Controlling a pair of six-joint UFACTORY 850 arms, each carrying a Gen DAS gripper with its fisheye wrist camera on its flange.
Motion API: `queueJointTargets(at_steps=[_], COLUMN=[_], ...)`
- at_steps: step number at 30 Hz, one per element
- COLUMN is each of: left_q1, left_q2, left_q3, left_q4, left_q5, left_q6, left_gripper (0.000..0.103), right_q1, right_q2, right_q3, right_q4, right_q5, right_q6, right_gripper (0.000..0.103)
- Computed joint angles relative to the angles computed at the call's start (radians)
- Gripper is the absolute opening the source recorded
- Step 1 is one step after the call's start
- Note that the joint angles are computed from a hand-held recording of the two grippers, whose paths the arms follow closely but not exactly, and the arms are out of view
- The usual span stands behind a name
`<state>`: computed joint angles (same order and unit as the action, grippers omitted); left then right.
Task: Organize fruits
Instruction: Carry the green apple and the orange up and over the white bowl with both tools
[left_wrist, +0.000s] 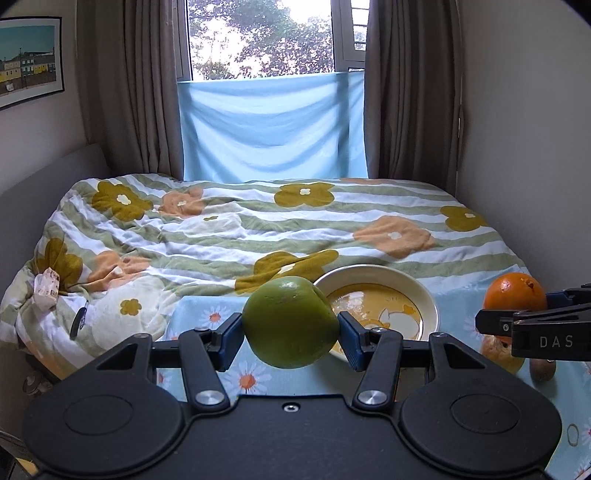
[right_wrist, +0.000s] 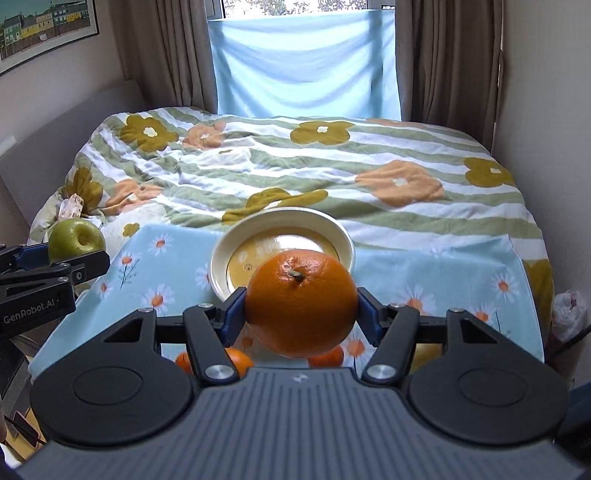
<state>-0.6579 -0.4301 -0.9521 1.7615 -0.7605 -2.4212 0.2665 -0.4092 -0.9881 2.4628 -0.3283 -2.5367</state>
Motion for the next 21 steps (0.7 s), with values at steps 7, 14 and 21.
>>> queueJointTargets(at_steps=[7, 14, 21], left_q1=[0.116, 0.205, 0.256], left_q2=[-0.068, -0.204, -0.327], left_q3=[-0.088, -0.241, -0.383], left_q4=[0.185, 0.315, 0.365], left_q5=[0.128, 0.253, 0.361], left_q6=[-0.042, -0.040, 0.009], left_gripper=[0.059, 0.059, 0.059], right_q1=[0.034, 0.046, 0.050], right_q2=[-0.123, -0.272, -0.395], right_q3=[-0.174, -0.361, -0.517], right_q4=[0.042, 0.087, 0.066], right_q5=[0.075, 0.147, 0.213], right_q6=[0.032, 0.025, 0.073], right_gripper=[0.076, 0.076, 0.076])
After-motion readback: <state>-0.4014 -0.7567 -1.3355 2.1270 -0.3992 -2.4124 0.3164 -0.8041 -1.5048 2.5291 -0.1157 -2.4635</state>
